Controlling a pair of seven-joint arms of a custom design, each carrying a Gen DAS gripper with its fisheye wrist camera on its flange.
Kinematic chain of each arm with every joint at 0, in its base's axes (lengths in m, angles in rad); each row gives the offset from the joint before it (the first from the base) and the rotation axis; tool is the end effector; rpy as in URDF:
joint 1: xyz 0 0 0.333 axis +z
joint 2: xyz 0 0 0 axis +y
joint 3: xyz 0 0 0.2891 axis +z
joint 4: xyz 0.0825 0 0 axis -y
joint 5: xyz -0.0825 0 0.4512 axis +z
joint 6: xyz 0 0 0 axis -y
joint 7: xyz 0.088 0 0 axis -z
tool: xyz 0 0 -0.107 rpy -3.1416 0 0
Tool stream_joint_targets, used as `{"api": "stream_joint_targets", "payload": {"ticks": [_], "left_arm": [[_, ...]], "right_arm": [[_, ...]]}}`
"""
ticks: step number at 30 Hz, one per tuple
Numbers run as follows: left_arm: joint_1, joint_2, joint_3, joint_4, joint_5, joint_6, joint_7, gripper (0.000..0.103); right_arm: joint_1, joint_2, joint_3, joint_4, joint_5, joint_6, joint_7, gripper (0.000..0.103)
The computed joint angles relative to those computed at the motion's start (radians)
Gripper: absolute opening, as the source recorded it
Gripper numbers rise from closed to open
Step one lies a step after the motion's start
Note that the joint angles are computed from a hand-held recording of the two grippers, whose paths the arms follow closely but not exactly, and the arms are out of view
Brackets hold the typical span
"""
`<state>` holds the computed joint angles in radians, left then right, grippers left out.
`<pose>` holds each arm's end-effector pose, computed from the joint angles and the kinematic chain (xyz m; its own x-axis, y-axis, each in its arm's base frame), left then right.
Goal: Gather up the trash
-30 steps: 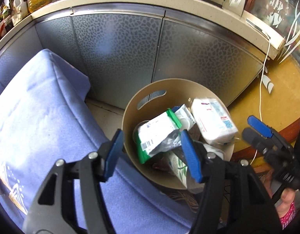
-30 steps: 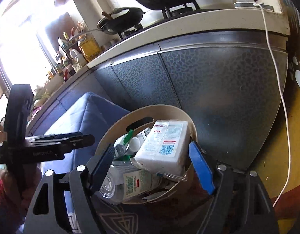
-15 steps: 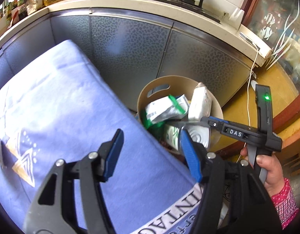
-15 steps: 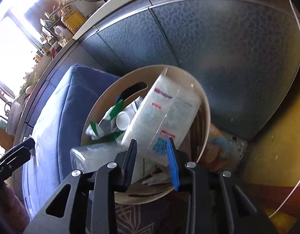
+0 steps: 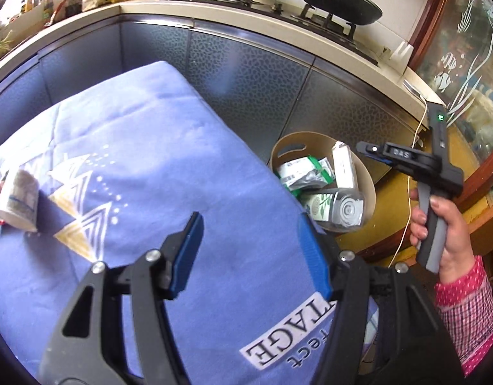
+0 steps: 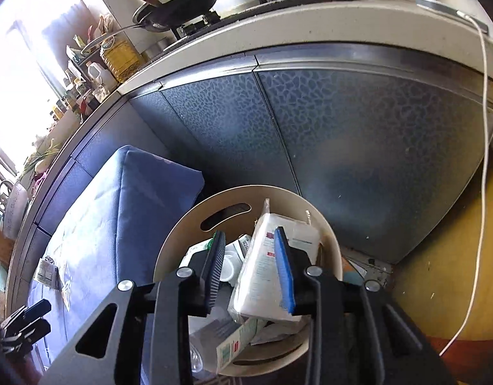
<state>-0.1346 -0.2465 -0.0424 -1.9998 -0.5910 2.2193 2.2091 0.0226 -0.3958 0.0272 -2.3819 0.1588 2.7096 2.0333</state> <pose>0.5831 -0.1243 0.5817 -0.5852 -0.7795 0.2235 -0.7108 0.3606 -0.6039 0.5470 0.0223 0.5026 -0.3498 -0.8416 -0.4115 -0.6644 0.5326 -0.5244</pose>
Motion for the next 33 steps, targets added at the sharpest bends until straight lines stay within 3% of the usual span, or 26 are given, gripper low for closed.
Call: {"api": "stream_joint_targets", "payload": {"ticks": [1, 5, 9, 14, 22, 28, 32, 33], "left_arm": [[0.004, -0.004, 0.004, -0.003, 0.000, -0.003, -0.001, 0.058], [0.023, -0.018, 0.024, -0.020, 0.000, -0.014, -0.004, 0.058], [0.045, -0.025, 0.045, -0.034, -0.014, -0.022, -0.009, 0.058], [0.081, -0.020, 0.066, -0.041, -0.020, -0.033, -0.023, 0.058], [0.165, -0.027, 0.130, -0.059, -0.051, 0.001, -0.012, 0.058], [0.259, 0.028, 0.162, -0.021, -0.038, 0.026, -0.067, 0.058], [0.312, 0.070, 0.168, 0.019, -0.033, 0.035, -0.089, 0.058], [0.323, 0.086, 0.169, 0.036, -0.038, 0.029, -0.092, 0.058]], "right_arm": [[0.019, 0.036, -0.019, 0.036, 0.028, -0.017, -0.028, 0.033], [-0.018, 0.082, 0.022, 0.091, -0.088, -0.176, 0.051, 0.033], [-0.004, 0.032, 0.015, 0.047, -0.100, -0.200, 0.090, 0.033], [-0.008, 0.015, 0.041, 0.068, -0.190, -0.336, 0.115, 0.033], [0.012, -0.088, 0.090, 0.064, -0.256, -0.204, 0.174, 0.033], [0.115, 0.043, 0.096, 0.210, -0.183, -0.122, 0.061, 0.033], [0.229, 0.190, 0.070, 0.336, -0.010, -0.080, -0.087, 0.034], [0.259, 0.229, 0.060, 0.368, 0.065, -0.073, -0.140, 0.038]]}}
